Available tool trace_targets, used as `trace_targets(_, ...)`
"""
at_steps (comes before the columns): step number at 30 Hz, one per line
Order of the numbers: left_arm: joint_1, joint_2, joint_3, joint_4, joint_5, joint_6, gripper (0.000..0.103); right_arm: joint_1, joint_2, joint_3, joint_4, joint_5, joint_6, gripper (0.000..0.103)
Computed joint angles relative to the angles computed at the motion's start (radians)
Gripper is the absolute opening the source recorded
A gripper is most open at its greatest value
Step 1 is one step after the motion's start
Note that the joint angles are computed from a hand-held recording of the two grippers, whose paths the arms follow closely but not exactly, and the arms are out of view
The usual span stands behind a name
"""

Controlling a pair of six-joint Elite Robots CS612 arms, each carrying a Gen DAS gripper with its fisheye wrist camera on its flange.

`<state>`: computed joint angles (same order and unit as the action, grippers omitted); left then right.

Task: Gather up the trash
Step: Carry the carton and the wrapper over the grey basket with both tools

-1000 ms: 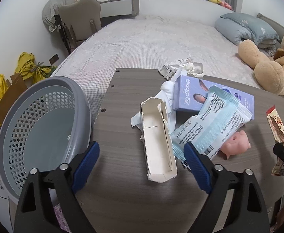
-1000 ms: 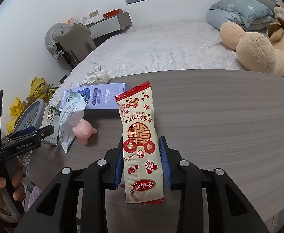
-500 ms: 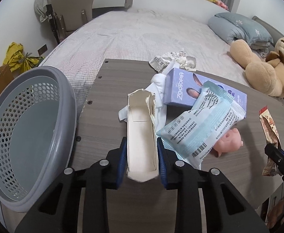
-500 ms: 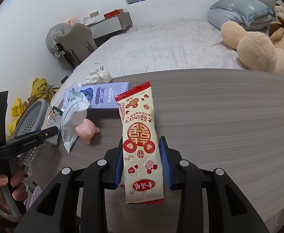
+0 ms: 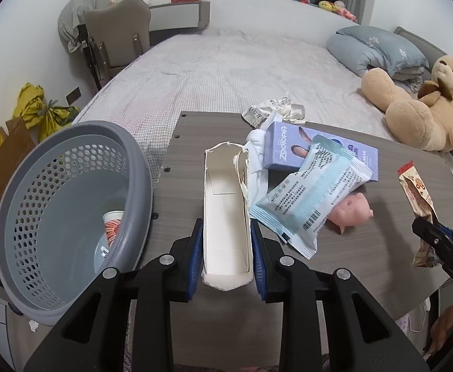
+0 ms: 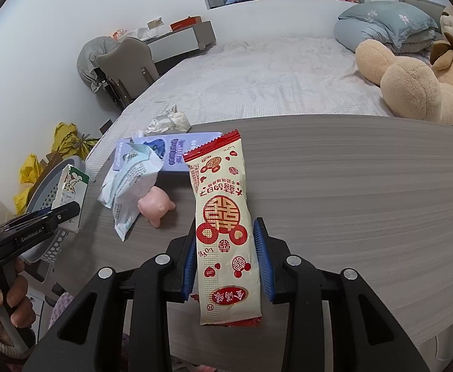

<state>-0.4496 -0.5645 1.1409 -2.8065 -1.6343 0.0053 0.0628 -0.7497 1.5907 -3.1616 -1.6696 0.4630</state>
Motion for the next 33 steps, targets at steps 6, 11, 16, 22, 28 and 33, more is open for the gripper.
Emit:
trace_targets(6,0.009,-0.028,0.039,-0.052,-0.025,0.019,0.029,0.021,-0.002,-0.019,0.001,-0.007,-0.025,0.033)
trace_targets(11,0.02,-0.046,0.065,-0.113,-0.01,0.033,0.029,0.041,0.008,-0.061,0.009,0.006,-0.053,0.033)
trace_targets(16,0.041,-0.046,0.064,-0.137,-0.004,0.01,0.029,0.061,0.032,-0.133,0.035,0.035,-0.097,0.033)
trace_targets(22,0.066,-0.032,0.042,-0.107,0.029,-0.001,0.029,0.084,0.084,-0.25,0.087,0.092,-0.15,0.033)
trace_targets(28,0.094,-0.015,0.013,-0.083,0.059,-0.036,0.029,0.106,0.156,-0.401,0.197,0.156,-0.193,0.033)
trace_targets(33,0.11,0.0,-0.015,-0.051,0.071,-0.049,0.029,0.118,0.206,-0.504,0.276,0.2,-0.22,0.033)
